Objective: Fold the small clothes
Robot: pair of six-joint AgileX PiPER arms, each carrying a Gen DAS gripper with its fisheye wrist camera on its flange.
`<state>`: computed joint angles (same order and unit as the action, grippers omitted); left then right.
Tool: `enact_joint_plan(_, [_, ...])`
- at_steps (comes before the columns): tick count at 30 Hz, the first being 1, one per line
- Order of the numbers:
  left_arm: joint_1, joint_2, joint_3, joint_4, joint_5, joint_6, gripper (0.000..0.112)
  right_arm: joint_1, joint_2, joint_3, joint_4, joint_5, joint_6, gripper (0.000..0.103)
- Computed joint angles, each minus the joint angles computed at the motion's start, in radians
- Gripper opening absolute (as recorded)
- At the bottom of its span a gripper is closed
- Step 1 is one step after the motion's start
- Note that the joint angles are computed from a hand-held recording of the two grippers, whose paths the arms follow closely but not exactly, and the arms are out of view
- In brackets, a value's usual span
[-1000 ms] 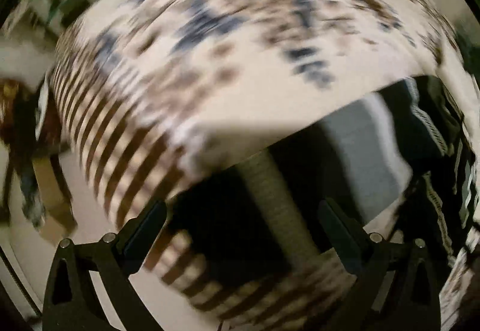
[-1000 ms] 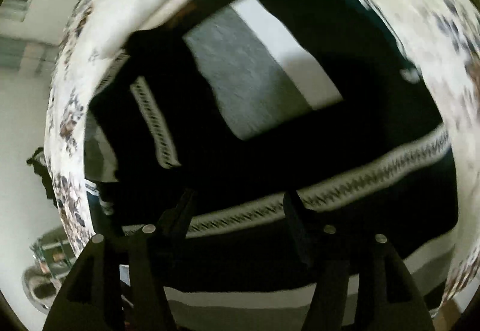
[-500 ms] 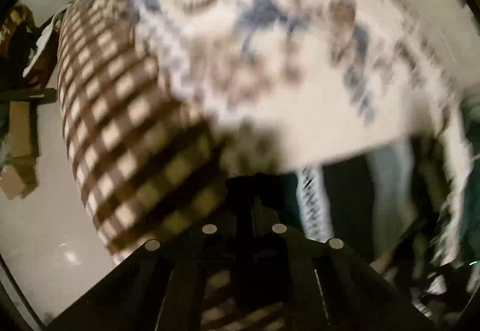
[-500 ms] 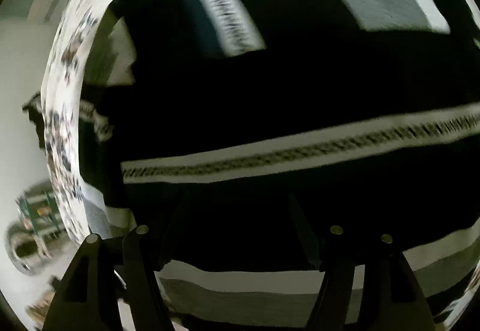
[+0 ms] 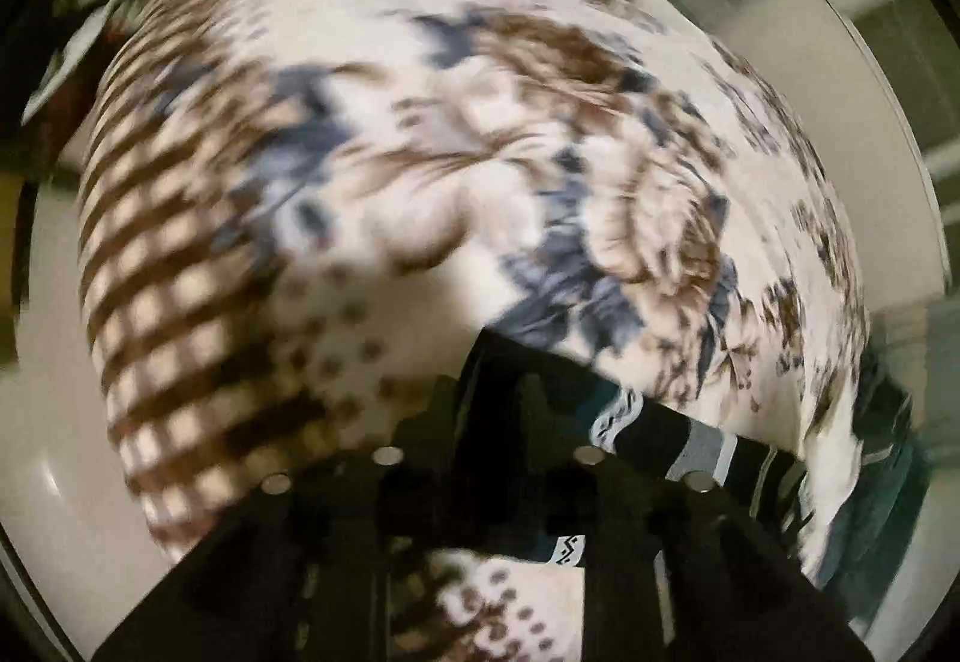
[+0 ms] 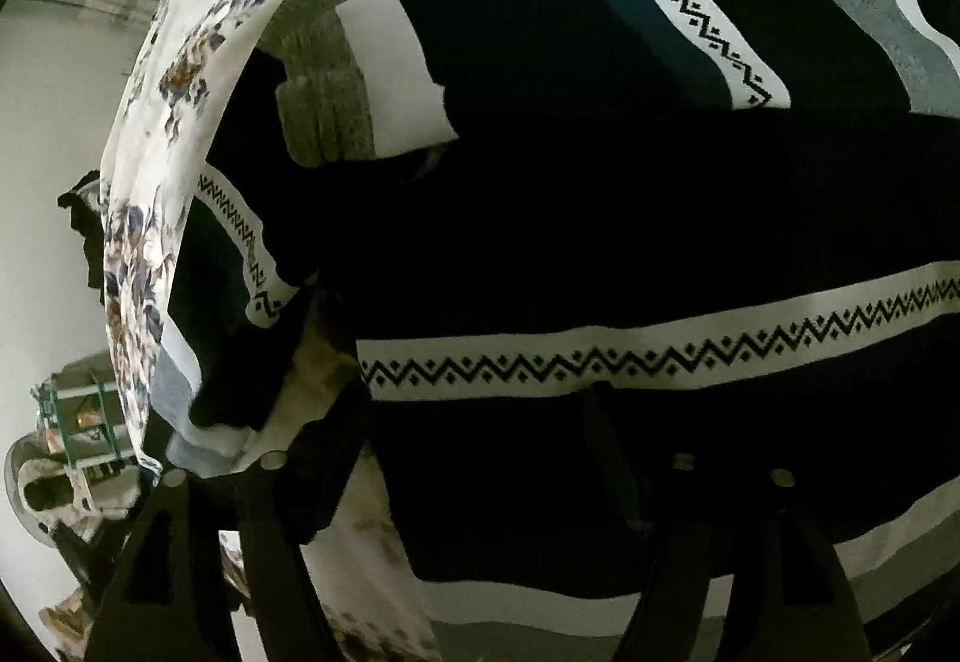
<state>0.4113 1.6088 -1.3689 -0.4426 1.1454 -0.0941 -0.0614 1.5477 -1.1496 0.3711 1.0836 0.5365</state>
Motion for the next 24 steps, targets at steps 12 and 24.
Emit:
enact_joint_plan(12, [-0.013,-0.039,0.325,-0.294,-0.145,-0.035,0.064,-0.089,-0.098,0.080,-0.013,-0.033,0.025,0.077])
enact_joint_plan(24, [-0.392,-0.019,-0.038,0.370,-0.227,-0.522,0.007,-0.372,-0.286,0.152,-0.069,0.083,-0.092,0.077])
